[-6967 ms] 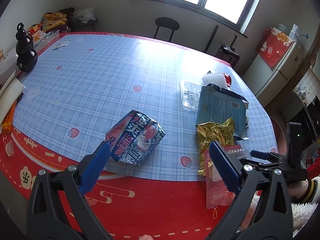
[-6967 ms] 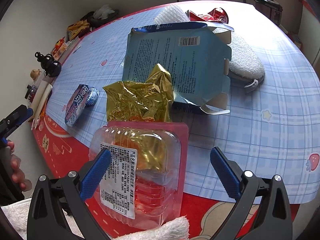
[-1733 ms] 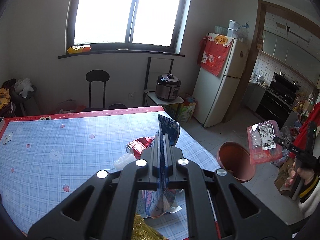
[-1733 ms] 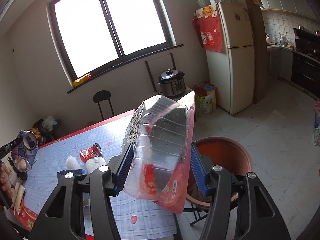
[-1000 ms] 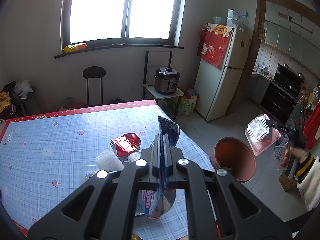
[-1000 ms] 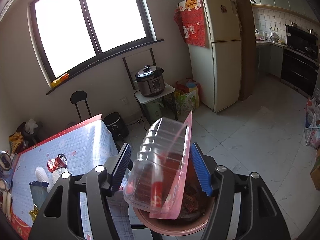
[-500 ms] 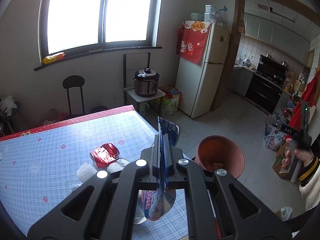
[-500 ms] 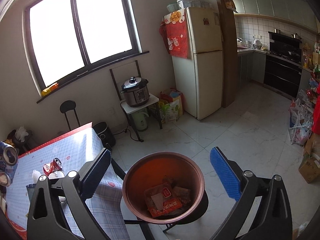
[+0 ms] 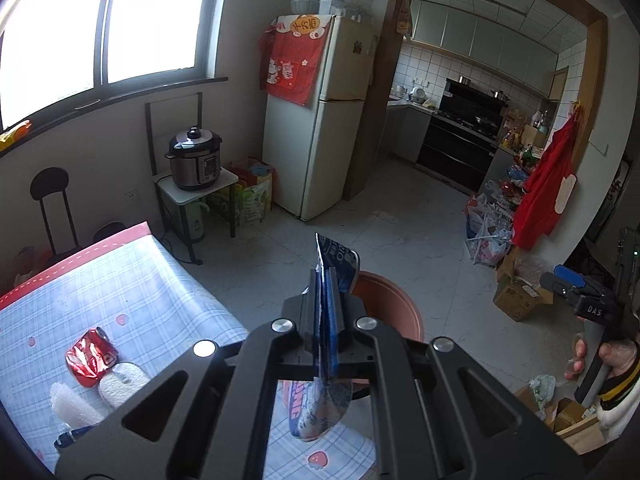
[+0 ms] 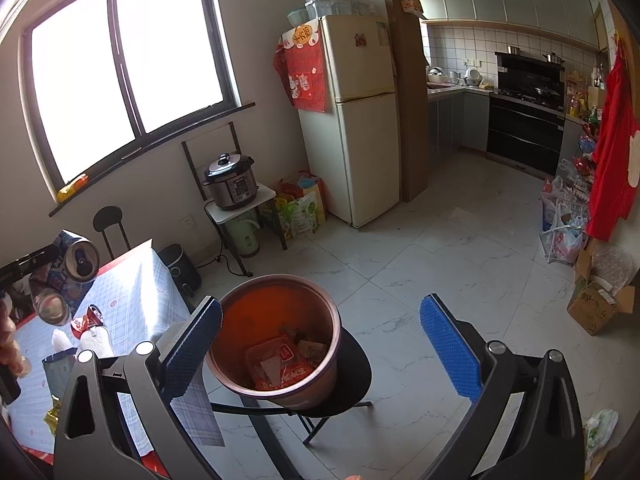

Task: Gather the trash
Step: 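Lower the blue snack wrapper into the bin and open the left tool, then move both tools back over the table toward the gold foil wrapper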

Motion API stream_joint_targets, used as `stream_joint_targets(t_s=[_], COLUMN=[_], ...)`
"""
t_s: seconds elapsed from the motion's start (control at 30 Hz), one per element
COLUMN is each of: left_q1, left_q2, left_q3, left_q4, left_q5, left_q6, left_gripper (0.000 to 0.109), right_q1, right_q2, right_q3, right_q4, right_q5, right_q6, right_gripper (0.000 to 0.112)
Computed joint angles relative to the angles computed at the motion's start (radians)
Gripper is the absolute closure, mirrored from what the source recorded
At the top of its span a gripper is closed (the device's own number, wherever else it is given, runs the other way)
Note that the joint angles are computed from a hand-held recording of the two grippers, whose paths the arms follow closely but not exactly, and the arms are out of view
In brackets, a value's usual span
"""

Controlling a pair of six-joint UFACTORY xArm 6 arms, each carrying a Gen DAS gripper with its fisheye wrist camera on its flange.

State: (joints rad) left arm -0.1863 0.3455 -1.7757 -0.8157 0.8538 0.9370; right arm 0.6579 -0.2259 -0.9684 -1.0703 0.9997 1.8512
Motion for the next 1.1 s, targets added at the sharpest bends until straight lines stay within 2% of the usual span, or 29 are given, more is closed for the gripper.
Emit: stream_joint_targets(t_s=[0.27, 0.47, 0.53, 0.57, 0.63, 0.7, 0.77, 0.9, 1.1], left_q1=[-0.128, -0.193, -0.209, -0.214, -0.215, -0.211, -0.203, -0.172, -0.094], left_q2=[0.245, 0.462, 0.527, 0.521, 0.509, 0.476, 0.392, 0.287, 0.171], left_q3=[-0.323, -0.643, -0.744, -0.731, -0.711, -0.659, -0.527, -0.376, -0.223], left_q4=[0.06, 0.103, 0.108, 0.098, 0.053, 0.04, 0.009, 0.023, 0.077], left_q5=[0.035, 0.121, 0.121, 0.097, 0.079, 0.059, 0.008, -0.054, -0.098], left_q6=[-0.108, -0.171, -0.191, -0.187, -0.17, -0.158, -0.104, -0.077, -0.057], left_gripper=[0.101, 0.1, 0.073, 0.051, 0.046, 0.031, 0.024, 0.011, 0.011], right_q1=[0.047, 0.047, 0.041, 0.037, 0.031, 0.024, 0.023, 0.007, -0.008], right_q2=[-0.115, -0.137, -0.132, -0.126, -0.121, -0.11, -0.104, -0.066, 0.03], right_q3=[0.117, 0.158, 0.158, 0.154, 0.151, 0.143, 0.138, 0.102, 0.007], right_q4=[0.033, 0.061, 0.068, 0.07, 0.07, 0.064, 0.059, 0.041, 0.008], right_q5=[0.113, 0.121, 0.11, 0.104, 0.095, 0.081, 0.073, 0.03, -0.049], right_q6=[0.081, 0.103, 0.098, 0.093, 0.087, 0.084, 0.083, 0.072, 0.045], right_gripper=[0.014, 0.014, 0.014, 0.014, 0.014, 0.014, 0.014, 0.014, 0.014])
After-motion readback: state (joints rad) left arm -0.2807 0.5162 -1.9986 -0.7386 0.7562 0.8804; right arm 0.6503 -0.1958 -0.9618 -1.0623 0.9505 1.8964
